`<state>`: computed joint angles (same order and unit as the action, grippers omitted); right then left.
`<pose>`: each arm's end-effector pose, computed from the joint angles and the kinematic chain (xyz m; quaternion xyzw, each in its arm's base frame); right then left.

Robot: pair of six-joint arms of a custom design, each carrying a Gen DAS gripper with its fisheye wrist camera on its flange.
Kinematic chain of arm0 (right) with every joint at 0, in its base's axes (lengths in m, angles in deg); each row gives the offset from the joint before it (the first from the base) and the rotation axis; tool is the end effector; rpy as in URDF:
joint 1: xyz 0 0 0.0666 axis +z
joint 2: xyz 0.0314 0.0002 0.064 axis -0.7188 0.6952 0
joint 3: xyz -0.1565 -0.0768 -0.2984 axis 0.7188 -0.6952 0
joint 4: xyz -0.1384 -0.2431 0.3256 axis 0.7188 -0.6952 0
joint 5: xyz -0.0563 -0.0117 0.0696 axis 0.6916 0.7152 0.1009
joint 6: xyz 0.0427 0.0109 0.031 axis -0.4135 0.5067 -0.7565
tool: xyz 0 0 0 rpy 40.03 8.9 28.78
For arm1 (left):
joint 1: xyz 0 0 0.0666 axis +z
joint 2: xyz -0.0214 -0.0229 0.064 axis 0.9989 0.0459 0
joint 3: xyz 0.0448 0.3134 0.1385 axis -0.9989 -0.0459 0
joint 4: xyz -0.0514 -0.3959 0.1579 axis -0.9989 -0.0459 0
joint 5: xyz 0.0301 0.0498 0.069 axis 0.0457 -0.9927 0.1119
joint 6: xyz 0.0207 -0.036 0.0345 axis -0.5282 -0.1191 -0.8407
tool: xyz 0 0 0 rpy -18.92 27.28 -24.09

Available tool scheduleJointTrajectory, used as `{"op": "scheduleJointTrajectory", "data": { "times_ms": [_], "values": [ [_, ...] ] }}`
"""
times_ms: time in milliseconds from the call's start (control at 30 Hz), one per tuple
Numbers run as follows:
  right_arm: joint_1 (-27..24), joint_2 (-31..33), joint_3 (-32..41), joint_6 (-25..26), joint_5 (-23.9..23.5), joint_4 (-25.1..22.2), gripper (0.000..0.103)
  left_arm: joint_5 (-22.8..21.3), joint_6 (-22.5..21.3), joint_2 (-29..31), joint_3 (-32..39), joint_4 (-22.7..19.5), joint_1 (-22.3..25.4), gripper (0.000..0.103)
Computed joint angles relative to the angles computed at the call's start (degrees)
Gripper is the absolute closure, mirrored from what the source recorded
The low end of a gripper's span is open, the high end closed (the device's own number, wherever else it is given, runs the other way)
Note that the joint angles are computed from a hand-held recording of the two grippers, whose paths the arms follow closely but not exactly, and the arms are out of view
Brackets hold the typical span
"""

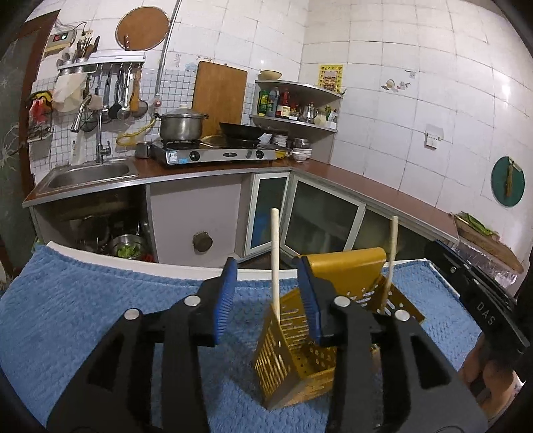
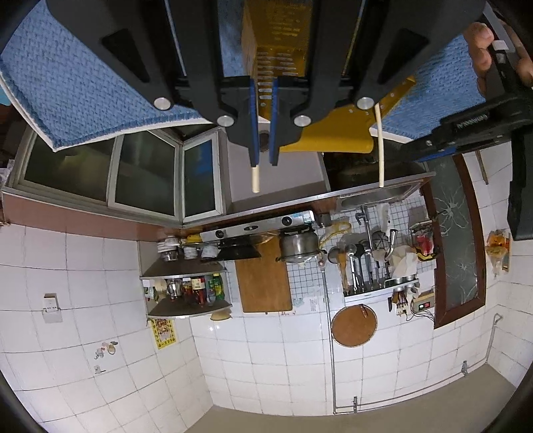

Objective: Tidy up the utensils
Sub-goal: 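Open the left tool to release the chopstick while the right tool releases its chopstick, then grasp another chopstick with the left tool while the right tool grasps one too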

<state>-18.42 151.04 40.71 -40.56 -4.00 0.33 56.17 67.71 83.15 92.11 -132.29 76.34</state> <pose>0.4710 0.2211 0.5867 0.1294 0.7628 -0.0021 0.6335 0.5674 -0.1258 0.6247 0.2029 0.8158 -0.2164 0.4964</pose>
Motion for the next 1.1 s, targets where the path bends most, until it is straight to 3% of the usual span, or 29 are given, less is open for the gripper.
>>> {"op": "scheduleJointTrajectory", "data": {
  "times_ms": [167,200,233,267,467,700,900,1100],
  "values": [
    [1.84,-0.83,1.99,-4.65,2.62,-7.55,0.094,1.04,0.71,-1.34,0.54,-3.92,2.01,0.028],
    [2.27,-0.92,2.41,-5.75,3.09,-9.3,0.081,1.06,0.29,-1.66,0.36,-4.76,2.29,0.025],
    [2.86,-1.23,2.44,-6.91,3.89,-10.9,0.061,1.37,-0.33,-2.14,0.08,-5.97,2.8,0.022],
    [3.45,-1.45,2.53,-7.83,4.64,-12.3,0.057,1.55,-0.81,-2.75,-0.56,-6.64,3.2,0.02],
    [6.52,-1.96,3.18,-15.31,6.54,-23.2,0.056,0.91,-5.14,-6.99,-6.12,-10.4,5.53,0.011],
    [11.03,-1.24,2.53,-22.62,8.85,-33.54,0.032,-0.84,-8.34,-11.75,-14.19,-12.34,7.34,0.005],
    [13.56,-1.51,-0.24,-27.92,7.58,-37.55,0.03,-0.69,-11.16,-16.21,-21.47,-12.73,7.9,0.005],
    [14.1,-2.55,-3.08,-33.75,5.84,-40.24,0.029,-1.33,-13.89,-17.64,-24.22,-15.57,8.2,0.005]
  ]
}}
